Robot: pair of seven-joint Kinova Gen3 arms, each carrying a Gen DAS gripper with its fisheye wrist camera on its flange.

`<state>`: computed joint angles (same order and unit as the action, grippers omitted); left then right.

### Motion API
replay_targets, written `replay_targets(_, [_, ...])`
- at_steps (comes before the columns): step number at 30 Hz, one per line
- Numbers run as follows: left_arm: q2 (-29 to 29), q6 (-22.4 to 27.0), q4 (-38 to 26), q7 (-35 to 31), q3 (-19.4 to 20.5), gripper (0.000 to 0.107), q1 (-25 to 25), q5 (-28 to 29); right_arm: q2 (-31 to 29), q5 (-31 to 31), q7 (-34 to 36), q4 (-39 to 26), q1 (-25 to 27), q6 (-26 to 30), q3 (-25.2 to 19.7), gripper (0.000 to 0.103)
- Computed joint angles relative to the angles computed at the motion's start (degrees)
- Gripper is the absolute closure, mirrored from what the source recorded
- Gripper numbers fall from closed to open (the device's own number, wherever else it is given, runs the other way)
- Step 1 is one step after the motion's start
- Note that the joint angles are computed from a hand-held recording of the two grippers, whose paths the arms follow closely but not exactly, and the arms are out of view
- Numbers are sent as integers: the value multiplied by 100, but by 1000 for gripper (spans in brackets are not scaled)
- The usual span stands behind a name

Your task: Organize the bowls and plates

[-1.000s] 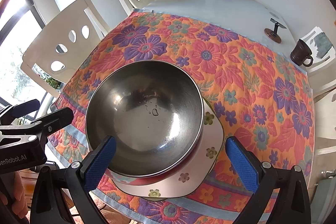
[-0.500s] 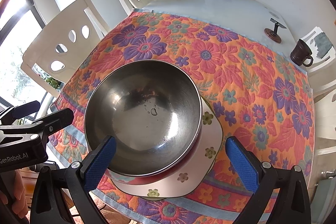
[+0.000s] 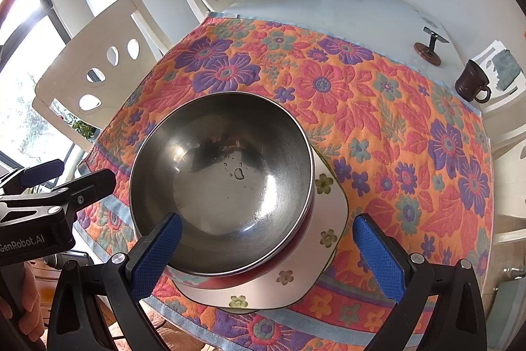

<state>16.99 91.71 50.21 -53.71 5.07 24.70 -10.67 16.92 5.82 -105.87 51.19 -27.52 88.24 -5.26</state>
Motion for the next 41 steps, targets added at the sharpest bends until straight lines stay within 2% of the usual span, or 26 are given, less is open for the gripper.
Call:
replay_targets(29, [178, 119, -261, -74, -83, 5, -63, 33, 102, 22, -59, -133, -67, -46, 22, 0])
replay_targets(41, [200, 13, -296, -210, -100, 5, -77, -39, 33, 144, -292, -112, -73, -398, 62, 0])
